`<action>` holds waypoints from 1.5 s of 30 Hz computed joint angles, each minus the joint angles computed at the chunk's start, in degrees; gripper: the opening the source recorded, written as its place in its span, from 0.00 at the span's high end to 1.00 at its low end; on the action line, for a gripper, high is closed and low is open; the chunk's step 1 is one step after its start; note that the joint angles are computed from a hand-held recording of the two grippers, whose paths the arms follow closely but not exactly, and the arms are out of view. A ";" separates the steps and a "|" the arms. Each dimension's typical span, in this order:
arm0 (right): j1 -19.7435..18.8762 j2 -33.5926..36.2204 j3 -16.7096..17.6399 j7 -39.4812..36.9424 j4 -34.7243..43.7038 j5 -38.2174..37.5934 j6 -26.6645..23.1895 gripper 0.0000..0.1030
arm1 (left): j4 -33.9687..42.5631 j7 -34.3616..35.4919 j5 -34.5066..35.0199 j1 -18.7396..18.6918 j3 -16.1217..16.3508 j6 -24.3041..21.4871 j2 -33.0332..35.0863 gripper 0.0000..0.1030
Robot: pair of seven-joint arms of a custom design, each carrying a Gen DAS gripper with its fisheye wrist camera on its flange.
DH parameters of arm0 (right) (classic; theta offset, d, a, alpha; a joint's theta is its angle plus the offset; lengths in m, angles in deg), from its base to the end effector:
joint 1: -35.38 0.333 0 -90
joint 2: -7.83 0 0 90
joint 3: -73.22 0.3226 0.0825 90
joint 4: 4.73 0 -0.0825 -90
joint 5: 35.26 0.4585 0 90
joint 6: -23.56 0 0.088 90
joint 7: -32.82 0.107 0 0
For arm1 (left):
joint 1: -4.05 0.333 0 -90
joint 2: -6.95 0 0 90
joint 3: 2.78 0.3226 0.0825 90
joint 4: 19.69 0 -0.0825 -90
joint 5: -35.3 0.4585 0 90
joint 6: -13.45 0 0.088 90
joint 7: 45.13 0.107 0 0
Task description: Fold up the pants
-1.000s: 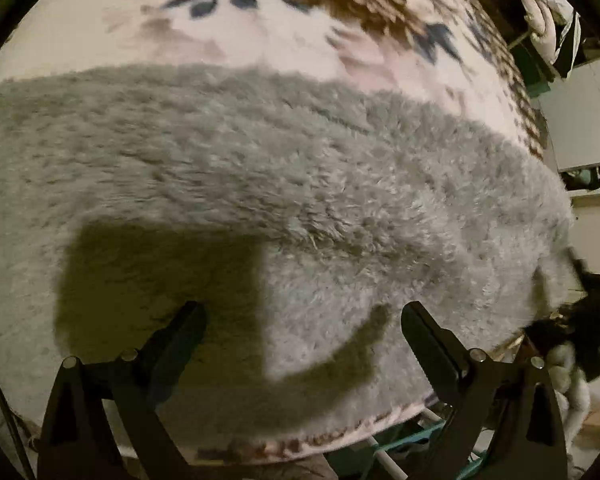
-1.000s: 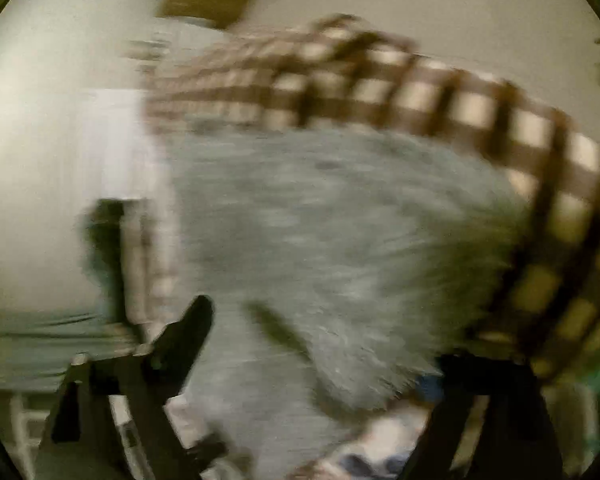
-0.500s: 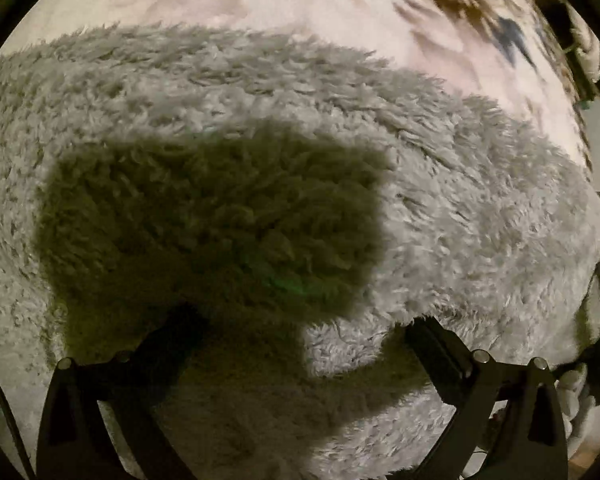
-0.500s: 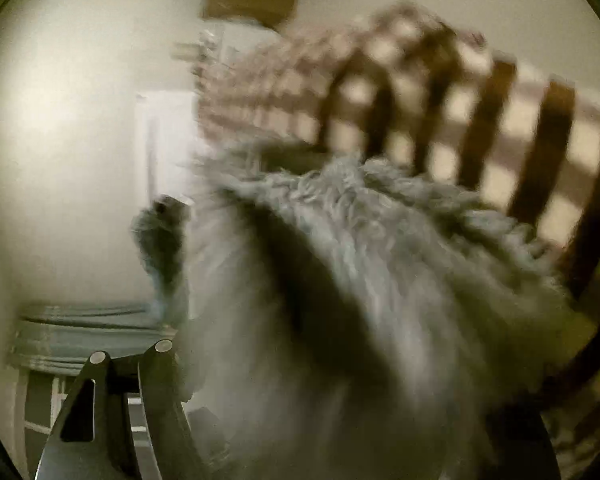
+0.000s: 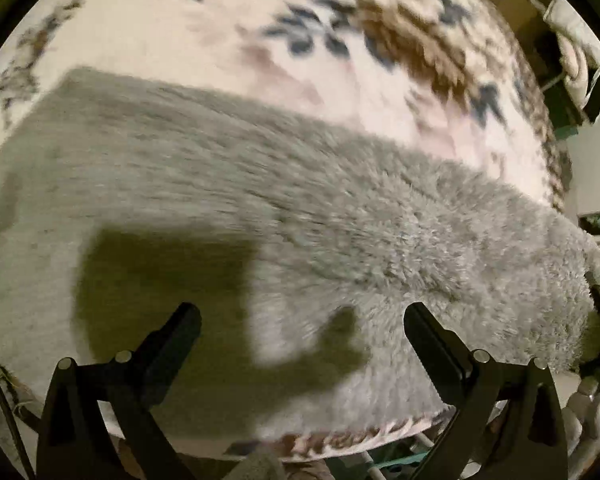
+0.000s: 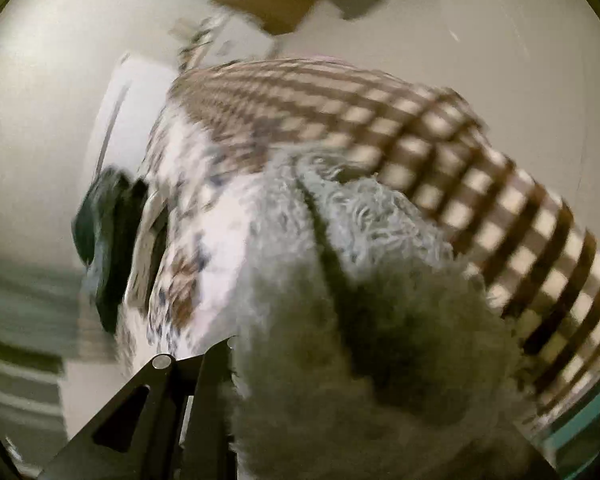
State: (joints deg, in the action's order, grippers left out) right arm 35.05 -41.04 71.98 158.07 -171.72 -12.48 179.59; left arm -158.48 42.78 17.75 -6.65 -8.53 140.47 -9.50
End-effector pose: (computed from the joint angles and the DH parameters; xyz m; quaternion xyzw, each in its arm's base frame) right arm 0.3880 -0.0237 0.4308 -0.2862 0.8929 -0.0232 0.3468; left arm 0.4929 -0.1552 0.3910 0.6762 -0.7271 0.0984 0.0663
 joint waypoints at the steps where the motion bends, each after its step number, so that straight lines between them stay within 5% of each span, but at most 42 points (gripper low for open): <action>1: -0.84 0.51 1.82 -0.19 2.38 -1.54 -2.39 0.81 | -0.58 0.40 0.07 0.48 0.60 -0.33 -1.47 0.00; 8: 1.58 9.78 15.64 5.86 15.64 -10.69 -7.81 0.81 | -8.27 -0.77 1.41 3.15 3.78 -1.55 -13.70 0.00; 12: 8.99 18.72 19.65 10.22 23.22 -17.03 -8.72 0.81 | -10.73 -0.05 4.81 7.20 7.07 -3.14 -17.75 0.00; 16: 14.51 35.32 23.25 8.59 33.68 -24.56 -8.23 0.81 | -12.34 0.71 9.08 12.15 9.16 -2.18 -18.34 0.00; 19: 19.62 48.56 22.78 1.51 43.45 -23.03 -15.96 0.67 | -11.82 1.26 11.53 15.60 10.49 -1.52 -16.26 0.00; 21: 21.74 52.66 22.44 -5.68 47.18 -17.60 -18.74 0.15 | -11.15 2.18 10.83 16.76 11.69 -1.62 -15.39 0.00; 22: 22.20 52.51 22.40 -8.23 47.15 -15.02 -17.48 0.08 | -10.61 2.78 9.82 16.92 12.23 -1.67 -15.02 0.00; 28: 24.38 40.86 16.57 -15.73 39.62 7.28 -14.69 0.08 | -5.88 10.00 -0.29 12.94 13.35 -1.10 -11.85 0.00; 32: 22.95 29.59 12.18 -1.47 31.06 2.04 -16.28 0.08 | -0.95 17.35 -4.91 9.03 10.78 0.73 -5.63 0.00; 35: 20.34 27.44 10.62 3.89 29.12 -2.85 -20.35 0.08 | 2.58 23.05 -4.52 7.18 7.80 -0.16 0.37 0.01; 36: 20.30 27.23 9.62 4.00 28.46 -2.53 -20.54 0.08 | 3.50 25.25 -4.33 6.79 6.89 -0.62 2.14 0.17; 37: 20.29 27.15 8.65 3.86 27.73 -1.73 -20.34 0.08 | 4.35 27.28 -3.56 6.45 5.73 -0.80 3.97 0.56; 38: 20.36 27.23 7.67 3.36 26.84 -0.25 -19.37 0.08 | 5.17 29.51 -4.41 6.27 5.28 -1.84 5.16 0.77; 39: 20.37 27.47 7.04 2.69 26.28 0.76 -18.47 0.08 | 5.90 30.52 -4.64 6.34 4.62 -2.25 6.21 0.87; 42: 19.67 27.74 6.48 2.34 25.06 1.40 -17.21 0.08 | 5.78 29.78 -8.53 7.71 4.51 1.73 5.23 0.89; 45: 19.39 26.65 6.50 2.30 23.92 1.73 -17.34 0.08 | 8.57 24.35 -10.57 10.09 5.42 0.48 8.18 0.89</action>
State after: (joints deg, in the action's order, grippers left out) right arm 54.44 -14.38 78.48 160.37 -147.81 -10.75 162.25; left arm -149.90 67.12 7.18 3.44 -3.11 140.95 -1.32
